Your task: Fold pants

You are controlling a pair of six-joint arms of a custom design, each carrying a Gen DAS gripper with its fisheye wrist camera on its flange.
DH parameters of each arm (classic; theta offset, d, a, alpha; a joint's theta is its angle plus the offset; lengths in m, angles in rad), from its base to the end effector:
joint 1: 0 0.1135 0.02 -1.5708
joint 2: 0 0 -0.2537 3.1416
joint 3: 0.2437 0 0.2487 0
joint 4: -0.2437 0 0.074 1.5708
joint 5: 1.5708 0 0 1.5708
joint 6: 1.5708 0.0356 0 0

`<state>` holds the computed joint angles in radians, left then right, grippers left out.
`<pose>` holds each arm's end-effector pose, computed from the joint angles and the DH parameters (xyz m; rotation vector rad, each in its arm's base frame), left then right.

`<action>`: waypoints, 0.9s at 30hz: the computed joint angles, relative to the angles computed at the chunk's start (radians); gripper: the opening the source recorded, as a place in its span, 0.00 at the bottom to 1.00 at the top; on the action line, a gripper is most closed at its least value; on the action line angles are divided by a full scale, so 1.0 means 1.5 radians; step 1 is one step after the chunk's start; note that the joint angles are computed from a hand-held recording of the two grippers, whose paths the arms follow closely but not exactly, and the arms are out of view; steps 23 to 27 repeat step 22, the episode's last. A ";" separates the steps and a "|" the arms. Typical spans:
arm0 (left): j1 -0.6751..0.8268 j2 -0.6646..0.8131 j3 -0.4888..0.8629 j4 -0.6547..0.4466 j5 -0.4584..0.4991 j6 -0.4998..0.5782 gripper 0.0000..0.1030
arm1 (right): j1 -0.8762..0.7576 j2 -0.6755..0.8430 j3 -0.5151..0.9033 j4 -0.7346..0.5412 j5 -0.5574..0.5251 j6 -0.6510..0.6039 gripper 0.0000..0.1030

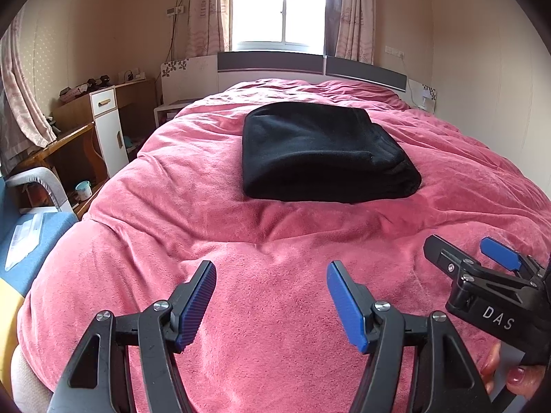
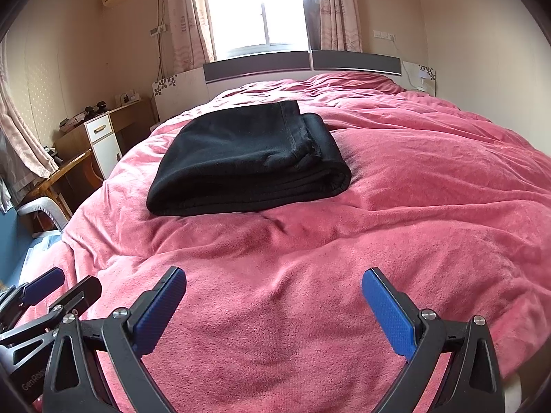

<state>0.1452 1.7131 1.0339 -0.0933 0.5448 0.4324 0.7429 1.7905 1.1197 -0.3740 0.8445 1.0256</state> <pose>0.3552 0.0333 0.1868 0.5752 2.1546 -0.3270 0.2763 0.2176 0.1736 0.5660 2.1129 -0.1662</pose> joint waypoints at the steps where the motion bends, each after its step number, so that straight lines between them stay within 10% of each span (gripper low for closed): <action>1: -0.001 0.001 0.002 -0.003 -0.001 0.001 0.66 | -0.001 0.000 0.000 0.001 -0.003 0.000 1.00; 27: -0.038 0.059 0.056 -0.034 -0.039 -0.017 0.66 | -0.046 -0.008 -0.039 0.012 -0.043 0.030 1.00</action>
